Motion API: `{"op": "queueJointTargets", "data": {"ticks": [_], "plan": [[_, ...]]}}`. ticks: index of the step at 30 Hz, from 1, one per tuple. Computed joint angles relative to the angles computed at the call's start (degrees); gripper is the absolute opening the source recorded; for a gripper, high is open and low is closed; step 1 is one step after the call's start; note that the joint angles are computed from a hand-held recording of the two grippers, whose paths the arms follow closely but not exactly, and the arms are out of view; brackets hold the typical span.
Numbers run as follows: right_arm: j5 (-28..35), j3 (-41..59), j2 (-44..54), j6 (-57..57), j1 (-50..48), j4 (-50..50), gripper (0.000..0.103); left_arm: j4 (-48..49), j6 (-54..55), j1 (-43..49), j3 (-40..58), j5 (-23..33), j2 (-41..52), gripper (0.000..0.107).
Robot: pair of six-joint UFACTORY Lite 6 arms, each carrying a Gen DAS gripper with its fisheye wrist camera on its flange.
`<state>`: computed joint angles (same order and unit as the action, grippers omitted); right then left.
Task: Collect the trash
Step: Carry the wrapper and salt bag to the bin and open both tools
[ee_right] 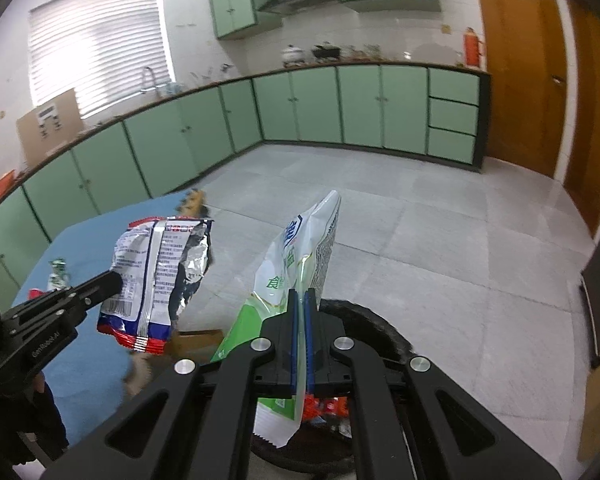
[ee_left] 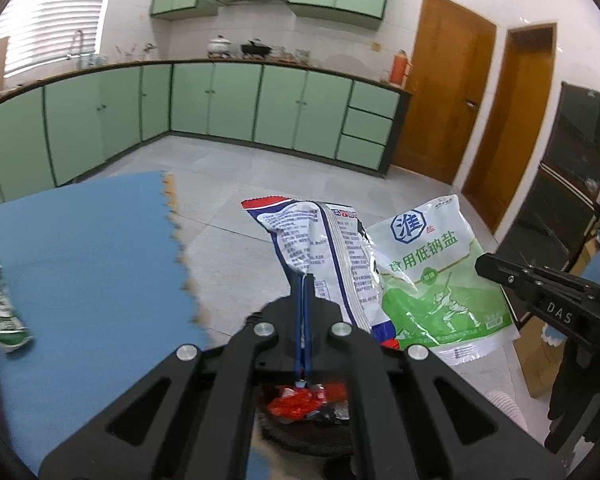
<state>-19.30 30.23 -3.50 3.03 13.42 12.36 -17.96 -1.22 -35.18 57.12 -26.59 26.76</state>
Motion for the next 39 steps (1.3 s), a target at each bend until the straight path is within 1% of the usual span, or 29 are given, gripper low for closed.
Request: {"op": "queueJointTargets", "data": {"ticks": [5, 9, 14, 15, 16, 17, 18, 20, 21, 22, 23, 24, 25, 26, 27, 28, 29, 30, 31, 32, 33, 35, 36, 38, 39], "plan": [[-2.8, -0.6, 5.3, 8.6, -7.1, -10.4, 0.003, -0.6, 2.1, -1.5, 12.4, 4.1, 11.6, 0.0], [-5.1, -0.1, 10.1, 11.9, -10.9, -15.0, 0.003, -1.4, 4.0, -1.7, 21.5, 7.9, 19.4, 0.0], [-5.5, 2.9, 14.7, 13.7, -12.8, -17.6, 0.004, 1.1, 2.1, -1.1, 33.1, 14.2, 27.9, 0.002], [-5.6, 4.0, 16.4, 14.7, -13.6, -19.0, 0.004, -0.7, 3.7, -1.5, 36.1, 15.9, 29.6, 0.003], [-5.7, 5.1, 17.9, 15.4, -14.3, -20.1, 0.005, -0.6, 3.6, -1.4, 37.7, 16.8, 30.8, 0.005], [-5.7, 5.9, 19.2, 15.6, -14.7, -20.6, 0.009, -0.4, 3.5, -1.4, 39.5, 17.7, 32.1, 0.006], [-5.2, 6.9, 20.1, 16.1, -15.1, -21.2, 0.009, 1.5, 1.7, -1.3, 39.9, 17.8, 32.5, 0.006], [-5.0, 8.4, 21.8, 17.1, -15.7, -22.1, 0.01, 1.6, 1.9, -1.4, 42.7, 19.4, 34.1, 0.006], [-5.0, 8.7, 22.2, 17.8, -16.2, -23.0, 0.01, 3.3, 0.3, -1.3, 42.6, 19.5, 34.0, 0.008], [-5.4, 7.9, 21.7, 17.6, -15.9, -22.3, 0.014, 5.6, -1.9, -1.2, 42.9, 19.7, 34.2, 0.014], [-5.6, 7.7, 21.6, 17.6, -16.1, -22.3, 0.018, 5.5, -1.9, -1.3, 42.9, 19.7, 34.2, 0.016], [-5.4, 7.9, 21.6, 17.6, -16.2, -22.3, 0.019, 5.9, -2.4, -1.3, 42.5, 19.4, 33.9, 0.02], [-5.4, 7.7, 21.3, 17.4, -16.4, -22.1, 0.022, 7.6, -4.3, -1.2, 41.6, 18.9, 33.3, 0.023], [-5.4, 7.3, 20.8, 17.7, -16.7, -22.3, 0.026, 8.9, -5.8, -1.1, 41.5, 18.8, 33.1, 0.025], [-5.4, 7.2, 20.5, 17.7, -16.7, -22.2, 0.029, 12.5, -9.7, -0.8, 40.6, 18.2, 32.3, 0.031], [-5.4, 6.8, 19.8, 17.7, -16.8, -22.0, 0.036, 14.1, -11.4, -0.5, 39.9, 17.8, 31.7, 0.032], [-5.2, 6.4, 19.0, 17.7, -16.7, -21.7, 0.04, 14.0, -11.3, -0.4, 38.8, 17.3, 30.8, 0.032], [-5.1, 5.6, 17.7, 17.7, -16.6, -21.4, 0.041, 14.6, -12.0, -0.3, 37.8, 16.9, 29.9, 0.032], [-5.0, 4.9, 16.4, 17.6, -16.4, -20.9, 0.045, 14.9, -12.4, -0.2, 37.1, 16.7, 29.1, 0.032], [-4.7, 4.3, 15.0, 17.1, -16.1, -20.0, 0.05, 15.1, -12.8, 0.1, 35.2, 15.8, 27.4, 0.033], [-4.7, 3.8, 13.8, 17.0, -16.2, -19.9, 0.052, 13.9, -11.8, 0.2, 33.2, 14.9, 25.7, 0.035], [-4.0, 2.7, 11.1, 16.0, -15.3, -18.5, 0.061, 12.0, -9.9, 1.0, 27.0, 11.9, 20.6, 0.04], [-3.6, 2.0, 9.0, 15.3, -14.7, -17.5, 0.064, 10.5, -8.6, 1.0, 24.8, 11.1, 18.6, 0.044], [-2.8, 1.0, 5.5, 12.6, -12.8, -14.0, 0.076, 10.0, -8.3, 1.9, 18.6, 8.7, 13.0, 0.051], [-2.3, 0.3, 3.2, 9.8, -11.1, -10.4, 0.079, 8.6, -6.7, 2.3, 15.5, 7.5, 10.2, 0.058]]}}
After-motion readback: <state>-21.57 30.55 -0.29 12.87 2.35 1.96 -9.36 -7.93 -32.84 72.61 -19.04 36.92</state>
